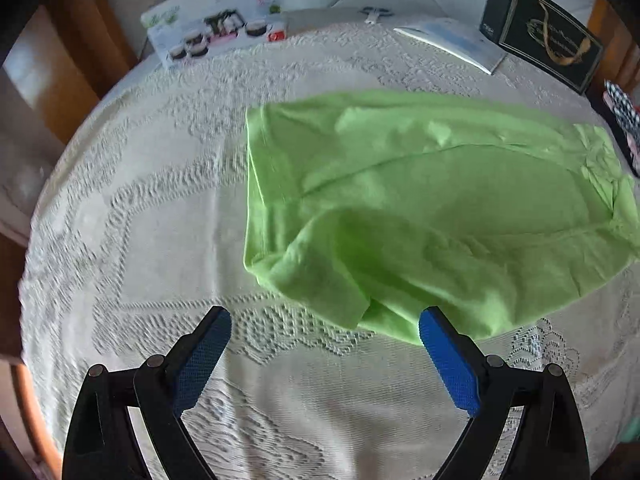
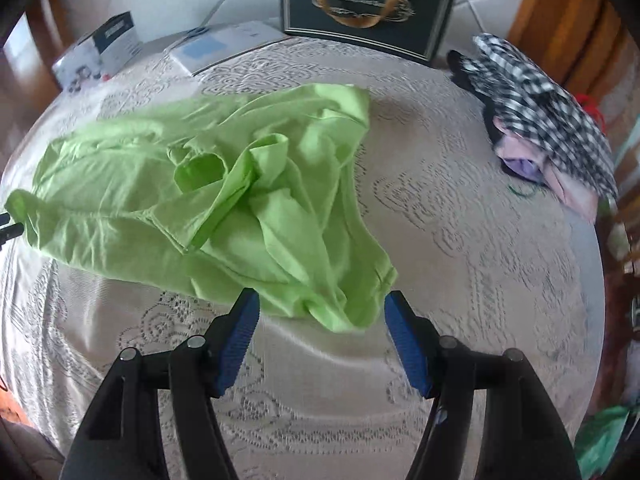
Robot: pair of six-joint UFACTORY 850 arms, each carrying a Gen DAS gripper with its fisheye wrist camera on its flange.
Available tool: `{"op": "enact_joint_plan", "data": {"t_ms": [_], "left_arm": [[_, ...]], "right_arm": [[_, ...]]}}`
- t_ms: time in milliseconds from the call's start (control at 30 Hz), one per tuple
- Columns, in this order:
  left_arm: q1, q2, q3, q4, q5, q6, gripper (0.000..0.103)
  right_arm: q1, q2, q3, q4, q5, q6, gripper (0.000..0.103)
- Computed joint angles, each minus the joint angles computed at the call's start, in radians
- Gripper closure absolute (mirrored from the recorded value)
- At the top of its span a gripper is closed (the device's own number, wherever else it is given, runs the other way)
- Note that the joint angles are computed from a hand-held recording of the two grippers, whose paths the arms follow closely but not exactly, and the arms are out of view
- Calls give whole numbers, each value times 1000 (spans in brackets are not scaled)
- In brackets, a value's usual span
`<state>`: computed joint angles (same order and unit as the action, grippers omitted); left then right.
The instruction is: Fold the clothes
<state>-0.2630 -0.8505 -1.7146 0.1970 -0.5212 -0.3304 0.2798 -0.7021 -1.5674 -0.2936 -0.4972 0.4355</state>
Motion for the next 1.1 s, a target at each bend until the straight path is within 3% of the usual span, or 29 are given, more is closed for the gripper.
{"op": "enact_joint_plan", "data": {"t_ms": [67, 100, 233, 300, 333, 367, 400, 500, 567, 667, 733, 800, 900, 933, 967, 1000, 1100], "left_arm": [[13, -23, -40, -72, -4, 46, 36], [22, -39, -71, -94, -10, 43, 41], [42, -123, -222, 50, -67, -163, 45], [50, -144, -269, 110, -87, -233, 44], [57, -144, -280, 114, -85, -249, 39], [65, -136, -281, 92, -74, -242, 27], [73, -120, -270, 53, -56, -218, 21], [79, -86, -253, -9, -55, -142, 18], [71, -86, -260, -35, -85, -72, 17], [56, -76, -237, -73, -95, 19, 17], [41, -68, -208, -108, -94, 77, 17], [30, -76, -196, -163, -107, 140, 17], [21, -108, -205, -191, -134, 166, 17], [18, -120, -211, -193, -146, 166, 17], [16, -131, -219, -187, -154, 157, 17], [14, -141, -228, -177, -160, 144, 17], [15, -156, -247, -177, -170, 129, 17]], "right_arm": [[-15, -27, -35, 94, -15, -77, 91], [-30, -28, -40, 139, -16, -76, 98], [-97, -30, -42, 311, -23, -71, 97], [-116, -42, -59, 261, -80, 29, 91], [-116, -49, -72, 174, -124, 114, 86], [-111, -44, -74, 91, -150, 175, 82], [-108, -28, -60, 51, -141, 197, 75], [-106, 25, -19, 180, -38, 24, 70], [-91, 22, -45, 268, -18, -127, 70], [-50, -34, -141, 273, -37, -236, 68], [-31, -86, -216, 250, -72, -259, 57], [-19, -150, -304, 237, -135, -292, 54], [1, -241, -422, 164, -244, -319, 54], [8, -267, -454, 122, -274, -309, 56], [9, -285, -475, 85, -288, -282, 66], [-1, -287, -477, 73, -271, -234, 90], [-52, -250, -428, 66, -155, -4, 91]]}}
